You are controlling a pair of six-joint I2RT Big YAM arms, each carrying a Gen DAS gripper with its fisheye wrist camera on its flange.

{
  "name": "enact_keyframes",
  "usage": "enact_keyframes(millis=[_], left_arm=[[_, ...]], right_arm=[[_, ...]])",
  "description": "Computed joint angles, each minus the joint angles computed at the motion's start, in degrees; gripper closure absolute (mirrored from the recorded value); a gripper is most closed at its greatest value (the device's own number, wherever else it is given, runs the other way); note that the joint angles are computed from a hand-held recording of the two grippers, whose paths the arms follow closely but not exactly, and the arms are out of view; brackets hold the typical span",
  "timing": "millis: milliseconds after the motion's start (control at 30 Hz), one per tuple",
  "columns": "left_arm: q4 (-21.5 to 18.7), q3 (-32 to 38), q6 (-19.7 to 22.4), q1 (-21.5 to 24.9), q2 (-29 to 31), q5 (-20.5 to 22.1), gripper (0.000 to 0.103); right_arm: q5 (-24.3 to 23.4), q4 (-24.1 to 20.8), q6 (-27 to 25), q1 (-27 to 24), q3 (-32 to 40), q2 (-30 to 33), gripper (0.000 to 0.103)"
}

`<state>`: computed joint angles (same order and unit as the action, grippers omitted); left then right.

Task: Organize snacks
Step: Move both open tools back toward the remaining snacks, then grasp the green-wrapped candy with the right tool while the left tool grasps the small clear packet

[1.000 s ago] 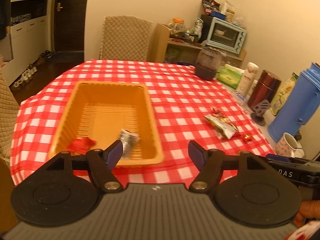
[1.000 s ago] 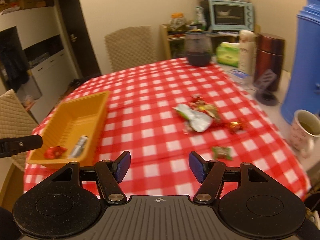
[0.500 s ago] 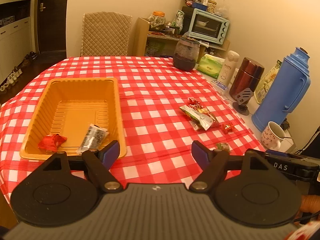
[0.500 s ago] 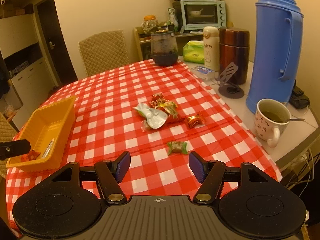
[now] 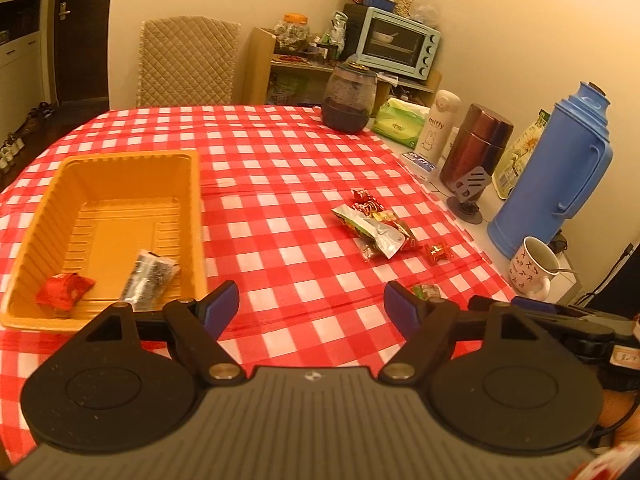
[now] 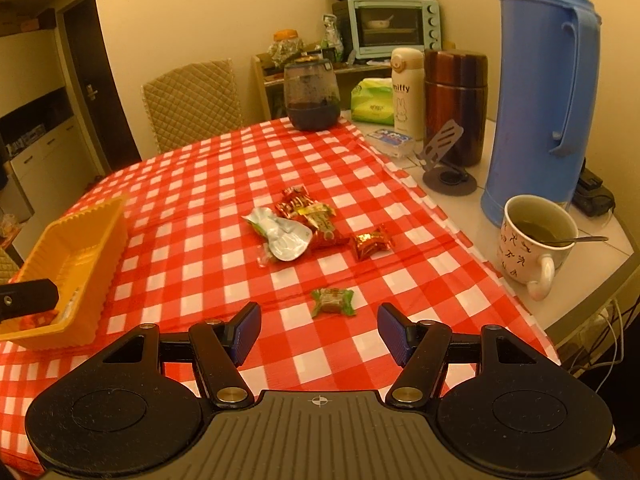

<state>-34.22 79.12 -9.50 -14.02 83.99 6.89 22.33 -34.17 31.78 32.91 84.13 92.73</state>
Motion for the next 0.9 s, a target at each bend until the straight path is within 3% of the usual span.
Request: enact_keyframes(millis=[400,633,900], left_arm=[[0.56,4.51,-0.03,-2.1,8.01,-1.08,0.026],[0.78,6.85,-0.35,-2.56,11.38,-1.24,0.026],[0.68,8.23,-0.88,-2.58,13.59,-0.72,0.026]], right_arm=[[-4.89,3.05,-3.46,-3.99,1.7,6.46,0.039],[-5.92,3.39,-3.42,-5.19,4.45,10.06,0.053],[-5.72,2.84,-4.03,-5.15,6.35,12.28,0.057]])
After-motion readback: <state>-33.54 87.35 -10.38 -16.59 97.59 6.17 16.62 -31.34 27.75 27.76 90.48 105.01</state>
